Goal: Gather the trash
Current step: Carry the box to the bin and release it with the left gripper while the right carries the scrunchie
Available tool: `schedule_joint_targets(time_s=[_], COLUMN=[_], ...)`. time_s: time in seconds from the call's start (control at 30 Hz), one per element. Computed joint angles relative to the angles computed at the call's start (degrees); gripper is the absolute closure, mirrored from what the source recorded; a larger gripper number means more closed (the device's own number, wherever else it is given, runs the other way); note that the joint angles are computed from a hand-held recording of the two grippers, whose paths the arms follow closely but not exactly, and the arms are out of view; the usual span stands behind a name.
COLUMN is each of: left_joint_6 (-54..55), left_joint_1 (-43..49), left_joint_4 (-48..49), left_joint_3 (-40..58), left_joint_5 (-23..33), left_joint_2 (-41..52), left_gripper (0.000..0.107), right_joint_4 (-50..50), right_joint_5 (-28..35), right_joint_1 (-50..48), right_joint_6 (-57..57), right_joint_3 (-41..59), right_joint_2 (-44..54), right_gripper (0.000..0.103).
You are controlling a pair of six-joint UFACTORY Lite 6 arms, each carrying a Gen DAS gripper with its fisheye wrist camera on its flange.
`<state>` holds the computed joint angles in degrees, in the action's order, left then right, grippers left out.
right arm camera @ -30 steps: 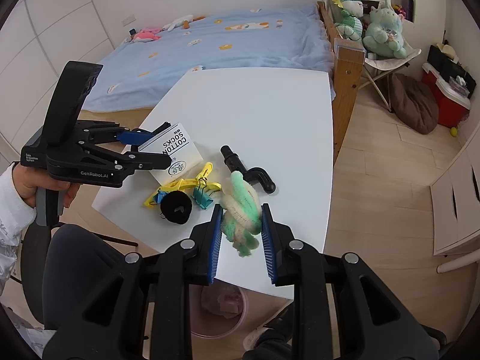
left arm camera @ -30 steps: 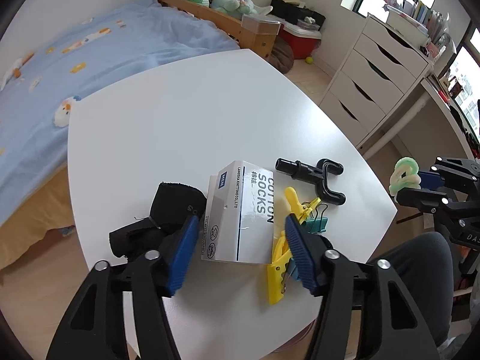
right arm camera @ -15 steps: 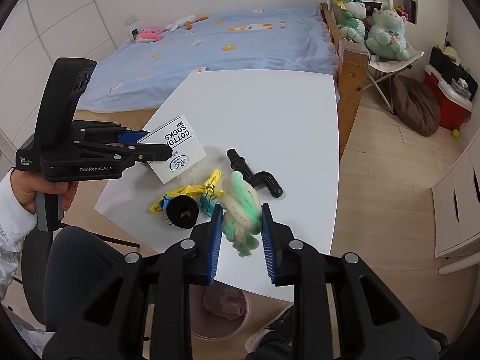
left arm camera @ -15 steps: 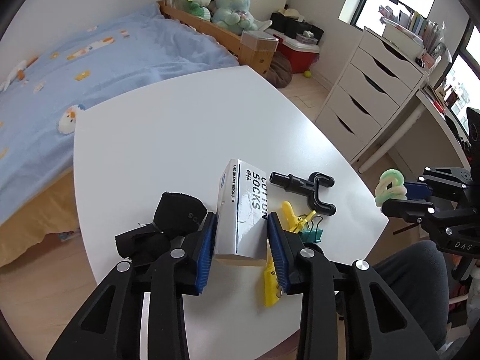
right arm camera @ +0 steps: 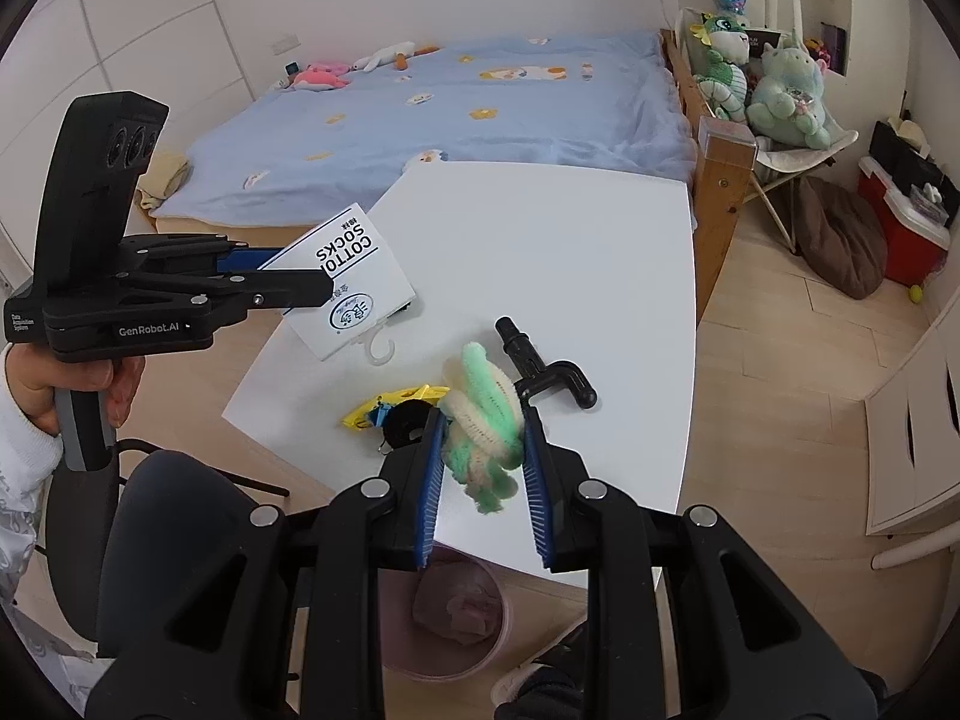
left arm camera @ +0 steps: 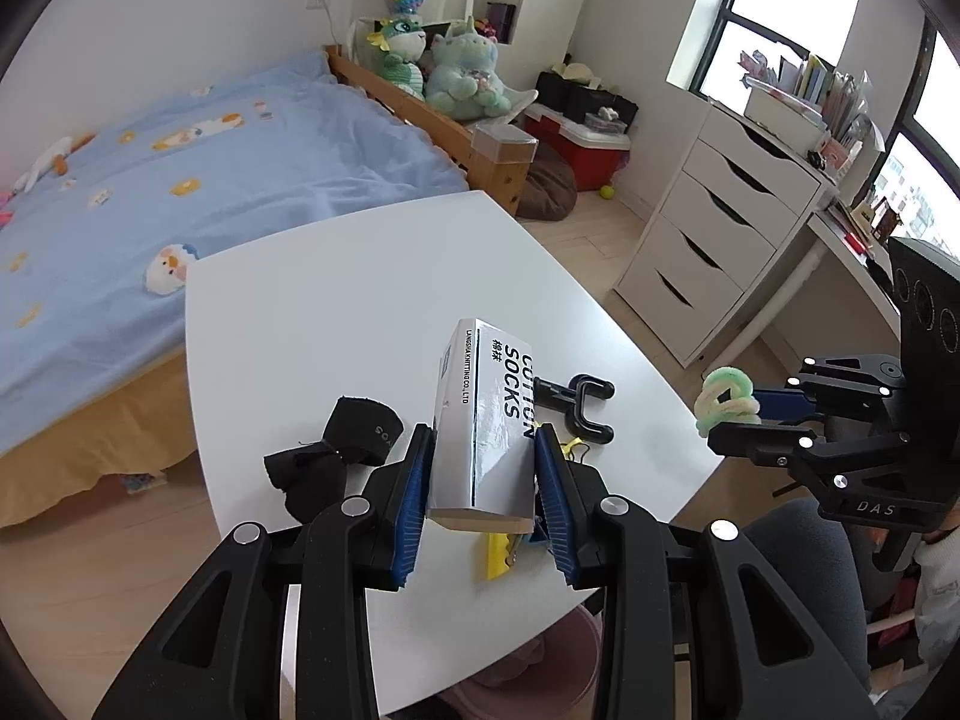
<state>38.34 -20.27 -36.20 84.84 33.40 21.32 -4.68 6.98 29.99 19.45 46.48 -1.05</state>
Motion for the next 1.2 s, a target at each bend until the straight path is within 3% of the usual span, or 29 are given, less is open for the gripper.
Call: schedule_joint_targets(time_s=[0.23,0.43,0.77,1.1,1.2], left_joint_6=[1.8,1.6,-3.0,-5.5,-5.9], left_joint_1=[-0.3,-1.4,-6.0,-10.2,-11.3], left_joint_4=[-2.1,-2.0,1.3,1.4,1.1], left_joint_3=[-12.2,-21.7,-34.2,-42.4,-43.7], left_joint_5=[-2.3,-4.2,-7.9,-9.2,-9.5], left_joint_2=[-11.4,-20.1,-30.3,-35.1,-35.7], left_gripper=[0.073,0.073,0.073,0.072,0.068], right_joint_4=[-18.4,-28.1,-35.5,-38.9,-39.7], right_joint_5=[3.0,5.8,8.3,9.3,9.6], right_joint_1=[5.6,11.4,17.9,21.5,22.4], right_joint_6=[20.9,33.2,44.2,51.7,53.5], right_joint_3=[-3.6,-6.1,-9.7,-14.8,-15.9], right_joint_2=[-6.1,-10.5,-14.0,-18.2,-19.3], right_gripper=[0.078,0.078,0.078,0.078,0.078])
